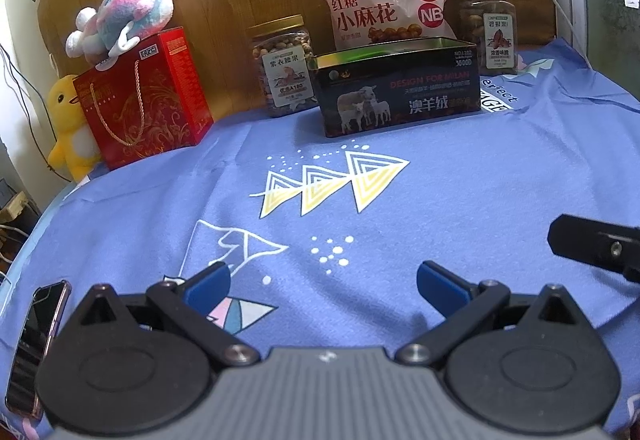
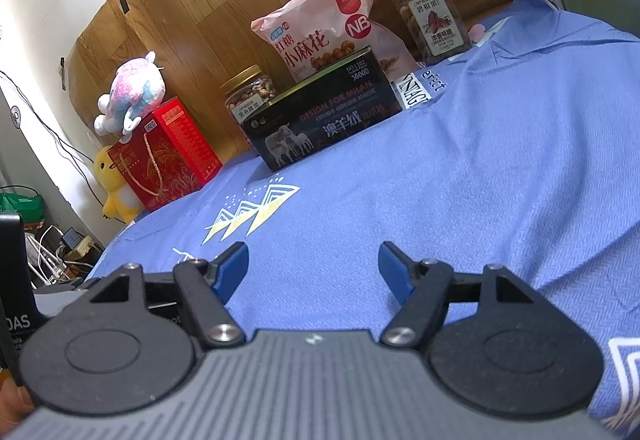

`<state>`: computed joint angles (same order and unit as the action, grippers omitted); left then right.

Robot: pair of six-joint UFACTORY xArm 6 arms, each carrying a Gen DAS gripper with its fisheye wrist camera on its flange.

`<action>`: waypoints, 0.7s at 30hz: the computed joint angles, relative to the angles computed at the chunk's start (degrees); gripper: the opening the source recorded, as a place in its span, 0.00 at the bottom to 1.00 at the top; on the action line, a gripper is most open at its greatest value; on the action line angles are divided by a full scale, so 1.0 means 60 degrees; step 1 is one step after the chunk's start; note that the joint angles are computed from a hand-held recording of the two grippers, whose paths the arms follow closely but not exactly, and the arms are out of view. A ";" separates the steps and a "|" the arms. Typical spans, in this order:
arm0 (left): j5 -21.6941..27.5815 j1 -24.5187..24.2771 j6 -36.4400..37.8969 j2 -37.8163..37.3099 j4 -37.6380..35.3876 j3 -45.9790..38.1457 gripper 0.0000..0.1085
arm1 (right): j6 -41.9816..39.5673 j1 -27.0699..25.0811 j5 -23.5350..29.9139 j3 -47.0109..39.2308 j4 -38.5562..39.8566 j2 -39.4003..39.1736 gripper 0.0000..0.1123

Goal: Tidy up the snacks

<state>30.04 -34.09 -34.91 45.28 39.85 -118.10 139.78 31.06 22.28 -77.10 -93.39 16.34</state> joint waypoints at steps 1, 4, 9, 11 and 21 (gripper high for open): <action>0.0000 0.0000 -0.0006 -0.0002 0.0016 0.0004 0.95 | 0.0000 0.0000 0.0000 0.0000 0.0000 0.0000 0.66; 0.0007 0.0003 0.0015 0.0006 0.0007 -0.0006 0.95 | -0.0005 -0.0004 -0.0024 -0.0012 0.0012 0.0020 0.66; 0.0024 0.0022 -0.0019 0.0022 0.0032 -0.0028 0.95 | 0.0078 0.0009 -0.0024 -0.0033 -0.0018 0.0063 0.66; 0.0032 0.0027 -0.0041 0.0022 0.0048 -0.0034 0.95 | 0.0084 0.0011 -0.0026 -0.0030 -0.0020 0.0070 0.66; 0.0071 0.0049 -0.0205 0.0065 0.0289 -0.0136 0.95 | 0.0086 0.0038 0.0018 -0.0043 0.0007 0.0079 0.66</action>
